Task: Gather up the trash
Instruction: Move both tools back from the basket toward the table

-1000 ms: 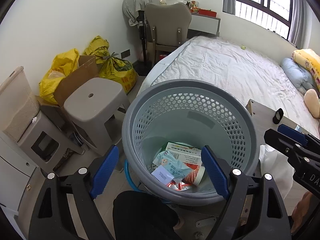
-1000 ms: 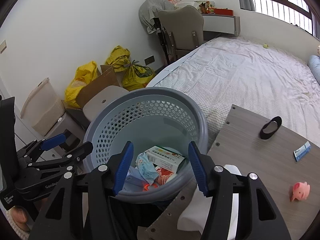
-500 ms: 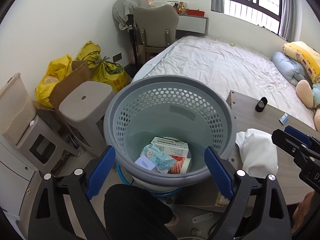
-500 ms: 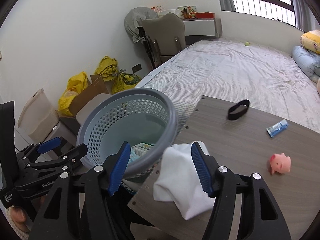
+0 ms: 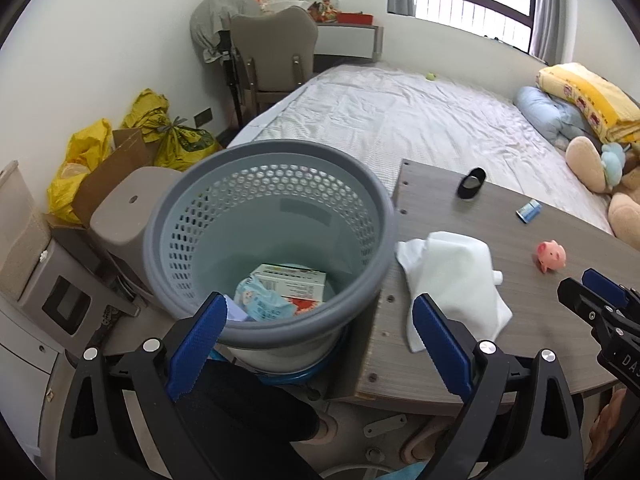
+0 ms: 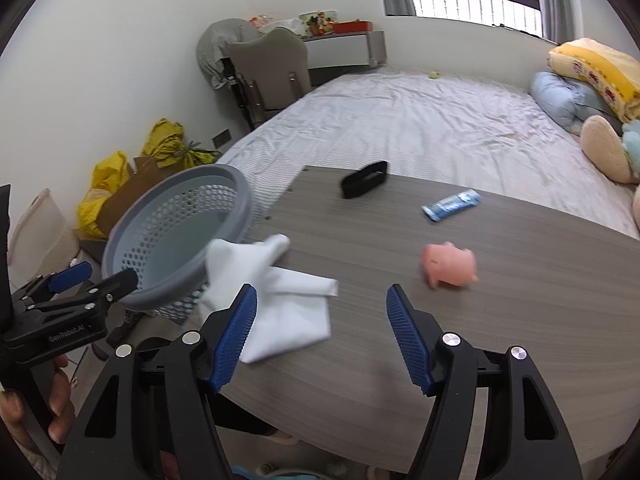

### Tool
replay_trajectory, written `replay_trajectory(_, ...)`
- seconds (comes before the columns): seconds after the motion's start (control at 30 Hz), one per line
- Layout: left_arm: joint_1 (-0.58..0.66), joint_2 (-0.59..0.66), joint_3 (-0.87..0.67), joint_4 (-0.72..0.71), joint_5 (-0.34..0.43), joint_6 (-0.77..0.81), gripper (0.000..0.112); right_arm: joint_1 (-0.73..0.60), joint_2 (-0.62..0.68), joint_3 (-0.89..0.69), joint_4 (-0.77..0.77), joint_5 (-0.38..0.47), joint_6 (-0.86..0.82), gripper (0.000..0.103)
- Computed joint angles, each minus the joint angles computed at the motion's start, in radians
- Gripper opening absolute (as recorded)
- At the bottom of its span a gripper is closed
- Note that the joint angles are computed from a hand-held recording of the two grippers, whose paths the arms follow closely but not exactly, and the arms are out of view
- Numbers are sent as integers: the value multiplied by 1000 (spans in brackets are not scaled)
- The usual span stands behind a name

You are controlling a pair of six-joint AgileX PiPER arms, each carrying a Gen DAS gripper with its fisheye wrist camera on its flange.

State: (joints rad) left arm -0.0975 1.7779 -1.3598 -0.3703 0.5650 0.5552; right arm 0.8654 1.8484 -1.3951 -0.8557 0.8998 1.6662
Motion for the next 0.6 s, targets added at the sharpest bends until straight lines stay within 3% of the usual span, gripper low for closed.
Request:
replay_trajectory(0.3, -103, -11, 43, 84, -21, -83, 92, -23, -126, 234, -37, -20, 153, 66)
replay_trajectory(0.6, -168, 26, 13, 160, -14, -188, 92, -115, -146, 301, -19, -109, 110, 65)
